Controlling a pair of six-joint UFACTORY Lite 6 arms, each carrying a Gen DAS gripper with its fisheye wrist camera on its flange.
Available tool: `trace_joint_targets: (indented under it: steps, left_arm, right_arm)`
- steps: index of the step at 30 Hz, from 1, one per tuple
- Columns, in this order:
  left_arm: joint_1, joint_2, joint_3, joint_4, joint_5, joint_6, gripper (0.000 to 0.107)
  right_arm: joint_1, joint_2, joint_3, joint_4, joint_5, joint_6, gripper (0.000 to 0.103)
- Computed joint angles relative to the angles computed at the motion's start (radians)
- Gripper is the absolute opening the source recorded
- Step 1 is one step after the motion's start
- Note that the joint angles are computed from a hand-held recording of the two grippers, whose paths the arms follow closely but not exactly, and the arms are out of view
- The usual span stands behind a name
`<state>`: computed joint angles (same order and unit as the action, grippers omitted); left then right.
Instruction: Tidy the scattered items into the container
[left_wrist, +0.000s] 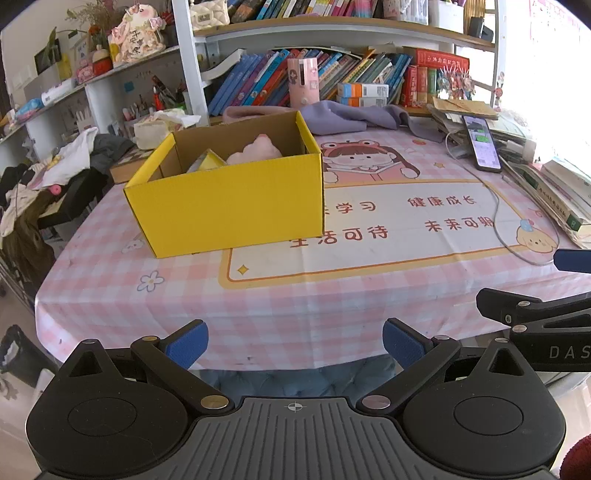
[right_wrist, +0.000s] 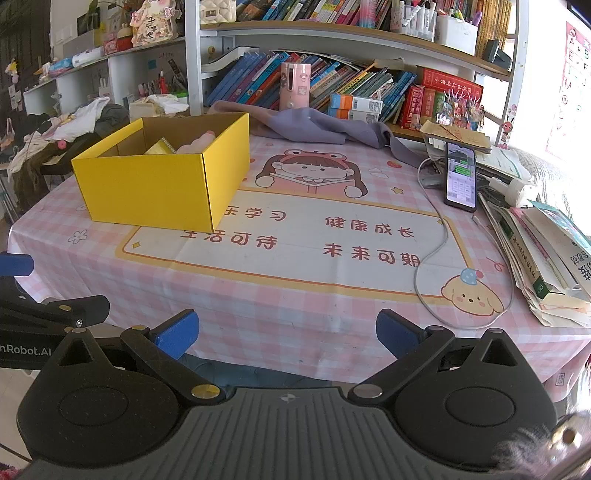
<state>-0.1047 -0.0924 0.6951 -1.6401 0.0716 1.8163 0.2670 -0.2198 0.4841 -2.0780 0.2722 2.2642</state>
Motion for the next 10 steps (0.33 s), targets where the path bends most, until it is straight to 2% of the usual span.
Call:
trace_joint_targets:
  steps: [10]
  left_arm:
    - [-0.003,-0.001,-0.003,0.028,-0.004,-0.034,0.102]
  right_arm:
    - [0.002,0.005,0.003,0.003,0.001,0.000,0.103]
